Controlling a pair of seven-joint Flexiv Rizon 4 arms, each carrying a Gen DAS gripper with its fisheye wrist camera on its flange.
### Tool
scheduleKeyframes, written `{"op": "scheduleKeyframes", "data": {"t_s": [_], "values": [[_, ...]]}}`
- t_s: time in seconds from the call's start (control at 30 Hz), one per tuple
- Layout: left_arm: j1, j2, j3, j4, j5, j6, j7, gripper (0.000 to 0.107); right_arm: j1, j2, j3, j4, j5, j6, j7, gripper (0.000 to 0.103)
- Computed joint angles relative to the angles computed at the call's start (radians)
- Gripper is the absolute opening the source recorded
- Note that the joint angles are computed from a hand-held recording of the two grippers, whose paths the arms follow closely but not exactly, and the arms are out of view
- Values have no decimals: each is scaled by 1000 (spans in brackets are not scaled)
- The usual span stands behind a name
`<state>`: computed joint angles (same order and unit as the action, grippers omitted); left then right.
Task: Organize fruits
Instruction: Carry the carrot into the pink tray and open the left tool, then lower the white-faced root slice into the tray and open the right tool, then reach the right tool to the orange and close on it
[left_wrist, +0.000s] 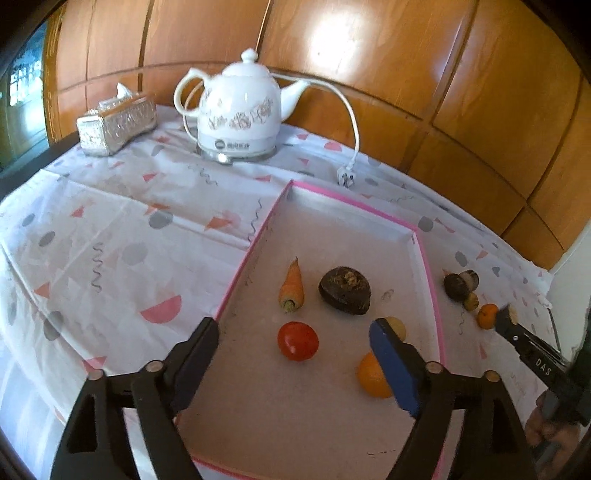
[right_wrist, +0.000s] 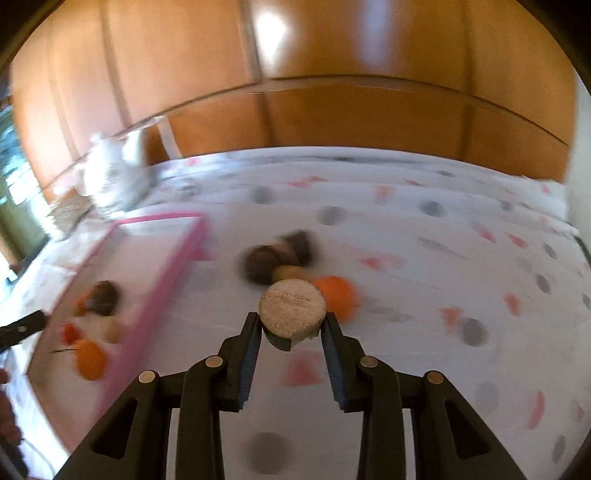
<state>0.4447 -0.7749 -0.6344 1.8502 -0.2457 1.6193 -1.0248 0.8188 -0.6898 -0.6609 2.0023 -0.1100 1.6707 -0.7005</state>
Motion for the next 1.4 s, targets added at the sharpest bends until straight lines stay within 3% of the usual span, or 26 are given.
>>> {"op": "scheduleKeyframes", "data": {"t_s": [0.17, 0.3, 0.47, 0.63, 0.7, 0.8, 1.0, 1.23, 1.4], "values": [[25, 4, -18, 27, 52, 93, -19, 98, -113, -2, 177, -114, -62, -6, -58, 33], [44, 4, -23, 32, 114, 116, -52, 101, -198, -23, 303, -211, -113, -47, -79, 33], [41, 11, -2, 34, 150, 122, -86, 101, -272, -64, 401, -325, -173, -124, -75, 34], [-3, 23, 69, 22, 155, 121, -114, 102, -296, -90, 430, -365, -217, -152, -40, 39], [-11, 23, 83, 19, 157, 125, -120, 102, -289, -89, 421, -351, -221, -134, -15, 39], [23, 4, 45, 27, 174, 150, -125, 103, -274, -78, 403, -321, -223, -117, 13, 39], [84, -43, -28, 34, 296, 229, -136, 103, -177, -41, 278, -207, -189, -45, 88, 39], [175, -78, -165, 51, 368, 154, -76, 103, -25, -8, 84, -44, -74, 6, 144, 39], [154, -51, -166, 66, 317, 110, -35, 103, 51, 5, -18, 57, 14, 0, 167, 39]]}}
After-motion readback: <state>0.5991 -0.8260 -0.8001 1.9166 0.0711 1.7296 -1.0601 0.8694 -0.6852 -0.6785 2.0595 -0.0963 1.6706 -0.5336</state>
